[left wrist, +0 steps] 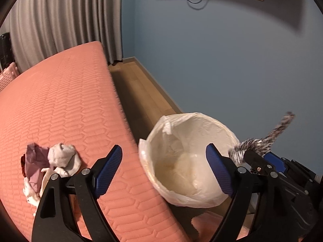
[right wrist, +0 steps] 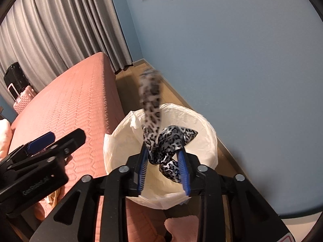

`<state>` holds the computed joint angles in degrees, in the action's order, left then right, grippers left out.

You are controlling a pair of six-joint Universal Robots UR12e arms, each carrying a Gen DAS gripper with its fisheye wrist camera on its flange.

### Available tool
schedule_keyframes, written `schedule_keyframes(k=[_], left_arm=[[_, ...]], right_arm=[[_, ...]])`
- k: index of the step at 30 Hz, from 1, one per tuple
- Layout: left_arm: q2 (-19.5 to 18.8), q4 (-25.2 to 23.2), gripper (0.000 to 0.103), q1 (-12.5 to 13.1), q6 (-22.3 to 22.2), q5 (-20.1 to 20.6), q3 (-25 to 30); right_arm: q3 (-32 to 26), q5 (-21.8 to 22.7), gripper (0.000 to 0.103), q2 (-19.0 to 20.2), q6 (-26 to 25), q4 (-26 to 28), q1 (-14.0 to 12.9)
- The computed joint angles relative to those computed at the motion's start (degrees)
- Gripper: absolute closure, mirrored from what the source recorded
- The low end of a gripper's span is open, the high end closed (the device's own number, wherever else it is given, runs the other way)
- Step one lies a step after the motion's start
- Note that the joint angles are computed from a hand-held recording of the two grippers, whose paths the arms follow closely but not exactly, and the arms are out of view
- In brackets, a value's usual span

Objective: Collect trash
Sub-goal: 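Open both tools to drop the tulle and scarf into the wastebasket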

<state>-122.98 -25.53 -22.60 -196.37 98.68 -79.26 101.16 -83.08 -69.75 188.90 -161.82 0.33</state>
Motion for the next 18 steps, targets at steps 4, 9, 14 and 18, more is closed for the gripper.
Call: schedule_keyframes(k=[4,9,14,18], left_arm=[[0.49,0.55,0.022,0.54,-0.84,0.18,-1.02],[1.45,0.99,0.022,0.94,-2.74,-0.09,-2.44],[2.31,2.03,0.022,1.31,-3.13,0.00,-3.82],[3.37,2.87,0.022,1.60,-4.06,0.10,-5.41]], right_arm=[[-0.60,-0.48,0.056,0.30,0.07,-0.37,0.39],[-0.59,-1.14,0.049,-0.02,-0.25,-0.74,0.72],[-0.51,-0.70,0.048,-0.76,-0.10,-0.74,1.28],[-0.05,-0.69,0.048,-1.42,-1.04,-0.71,1.94]])
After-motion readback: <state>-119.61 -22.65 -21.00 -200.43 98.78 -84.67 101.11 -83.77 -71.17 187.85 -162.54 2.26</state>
